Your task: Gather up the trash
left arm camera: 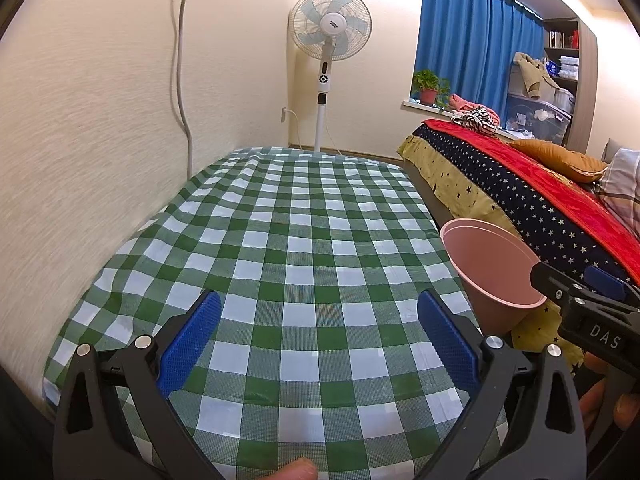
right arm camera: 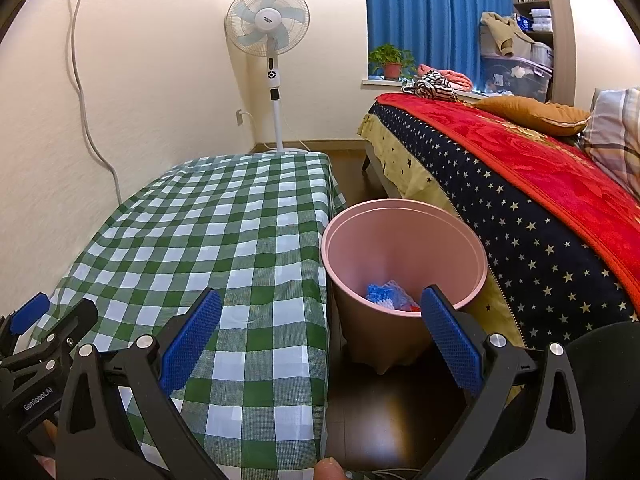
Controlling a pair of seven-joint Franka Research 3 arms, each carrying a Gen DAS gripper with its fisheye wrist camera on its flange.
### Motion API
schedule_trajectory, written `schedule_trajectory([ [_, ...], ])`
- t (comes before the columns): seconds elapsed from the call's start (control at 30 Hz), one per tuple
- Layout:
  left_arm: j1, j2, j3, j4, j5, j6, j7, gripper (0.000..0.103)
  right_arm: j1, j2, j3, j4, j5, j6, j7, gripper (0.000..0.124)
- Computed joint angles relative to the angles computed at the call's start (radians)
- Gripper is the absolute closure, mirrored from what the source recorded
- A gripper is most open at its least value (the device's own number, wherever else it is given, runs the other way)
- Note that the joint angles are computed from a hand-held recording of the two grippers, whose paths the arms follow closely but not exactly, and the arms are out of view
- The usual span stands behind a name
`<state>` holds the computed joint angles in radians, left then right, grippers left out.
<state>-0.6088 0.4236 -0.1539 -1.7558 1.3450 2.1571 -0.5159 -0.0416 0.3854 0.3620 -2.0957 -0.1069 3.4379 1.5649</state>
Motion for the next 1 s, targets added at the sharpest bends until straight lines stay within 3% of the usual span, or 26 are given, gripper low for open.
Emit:
schedule_trajectory([
  [1.0, -0.002, 0.003, 0.003, 0.005, 0.000, 0.007, -0.001, 0.008, -0.016, 0.005, 0.009, 0.000, -0.009, -0.005, -0.006, 0.026],
])
